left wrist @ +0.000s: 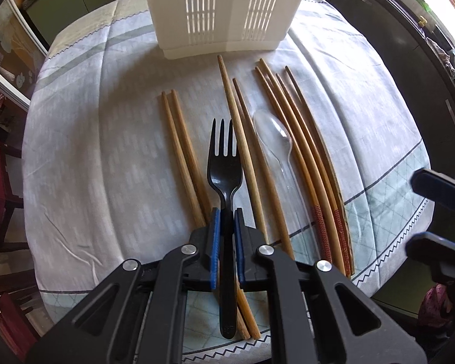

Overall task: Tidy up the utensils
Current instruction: 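Close the left gripper on the black fork while the right grips the clear spoon, then lift the black fork with the left gripper while the right gripper lifts the clear spoon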

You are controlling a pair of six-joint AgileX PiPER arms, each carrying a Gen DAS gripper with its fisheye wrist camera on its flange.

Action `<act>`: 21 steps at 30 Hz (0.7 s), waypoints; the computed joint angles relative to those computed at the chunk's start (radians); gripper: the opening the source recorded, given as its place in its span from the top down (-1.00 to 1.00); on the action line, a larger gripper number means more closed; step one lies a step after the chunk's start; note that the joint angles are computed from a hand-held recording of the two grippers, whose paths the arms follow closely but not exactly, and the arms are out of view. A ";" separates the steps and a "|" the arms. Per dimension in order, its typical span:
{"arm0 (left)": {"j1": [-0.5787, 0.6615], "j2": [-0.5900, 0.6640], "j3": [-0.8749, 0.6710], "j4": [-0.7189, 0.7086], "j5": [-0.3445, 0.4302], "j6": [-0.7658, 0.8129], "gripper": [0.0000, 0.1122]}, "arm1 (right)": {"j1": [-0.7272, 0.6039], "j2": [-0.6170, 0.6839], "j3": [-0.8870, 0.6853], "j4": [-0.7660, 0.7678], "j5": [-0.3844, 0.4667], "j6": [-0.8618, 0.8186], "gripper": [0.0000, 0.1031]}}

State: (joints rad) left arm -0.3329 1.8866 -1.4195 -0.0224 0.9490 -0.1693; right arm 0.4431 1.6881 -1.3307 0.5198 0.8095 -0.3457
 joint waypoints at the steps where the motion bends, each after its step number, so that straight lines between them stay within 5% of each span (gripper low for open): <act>1: -0.005 -0.017 0.012 0.023 -0.013 -0.020 0.84 | -0.002 0.035 -0.033 0.003 0.028 0.003 0.22; 5: -0.065 -0.084 0.070 0.221 -0.058 -0.159 0.84 | 0.001 0.181 -0.179 -0.001 0.130 0.045 0.32; 7: -0.065 -0.104 0.078 0.211 -0.059 -0.150 0.84 | 0.002 0.237 -0.236 -0.008 0.165 0.070 0.38; 21: -0.165 -0.214 0.150 0.529 -0.066 -0.356 0.84 | 0.062 0.456 -0.509 -0.144 0.248 0.267 0.67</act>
State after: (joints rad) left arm -0.4983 1.6731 -1.2694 0.5070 0.8825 -0.5253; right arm 0.5052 2.1437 -1.8397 0.3756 1.0578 -0.0790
